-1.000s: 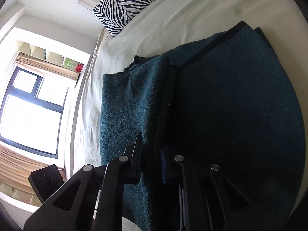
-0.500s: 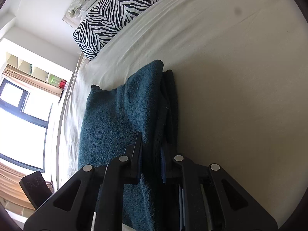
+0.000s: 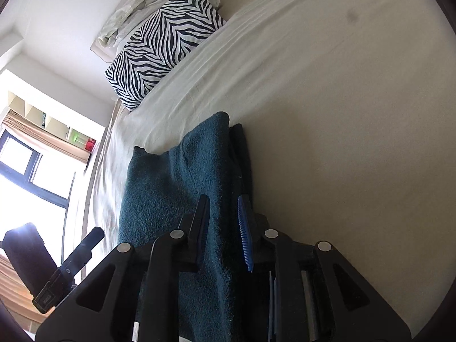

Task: Fold small clothes

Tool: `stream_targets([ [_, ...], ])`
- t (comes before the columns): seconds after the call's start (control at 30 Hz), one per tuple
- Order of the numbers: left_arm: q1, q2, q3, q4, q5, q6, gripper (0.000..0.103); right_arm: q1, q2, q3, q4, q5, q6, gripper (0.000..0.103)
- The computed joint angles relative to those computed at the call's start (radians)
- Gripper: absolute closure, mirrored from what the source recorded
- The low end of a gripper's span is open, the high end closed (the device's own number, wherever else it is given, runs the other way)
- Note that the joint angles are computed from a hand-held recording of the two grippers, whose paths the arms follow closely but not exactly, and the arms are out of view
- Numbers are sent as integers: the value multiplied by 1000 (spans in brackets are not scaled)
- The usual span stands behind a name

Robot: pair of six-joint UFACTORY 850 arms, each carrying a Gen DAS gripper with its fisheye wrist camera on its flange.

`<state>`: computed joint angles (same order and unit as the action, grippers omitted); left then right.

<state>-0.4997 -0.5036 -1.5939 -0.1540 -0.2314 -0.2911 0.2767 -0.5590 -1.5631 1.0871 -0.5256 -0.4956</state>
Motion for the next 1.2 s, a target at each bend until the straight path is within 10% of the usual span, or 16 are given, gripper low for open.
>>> stream_targets([
  [0.17, 38, -167, -192, 47, -193, -81, 42, 18, -124, -208, 27, -126, 2, 83],
  [0.4, 39, -188, -175, 102, -175, -124, 43, 25, -355, -469, -89, -187, 266, 84],
  [0.7, 40, -199, -170, 103, -158, -112, 43, 24, -352, -443, -91, -93, 229, 85],
  [0.83, 40, -135, -88, 102, -99, -136, 47, 24, -216, -278, -38, -60, 122, 77],
  [0.93, 20, -60, -14, 276, -89, -336, 51, 15, -74, -88, 175, -92, -137, 45],
  [1.2, -46, -6, 86, 583, -126, -606, 50, 3, 38, 175, 350, -179, -331, 42],
])
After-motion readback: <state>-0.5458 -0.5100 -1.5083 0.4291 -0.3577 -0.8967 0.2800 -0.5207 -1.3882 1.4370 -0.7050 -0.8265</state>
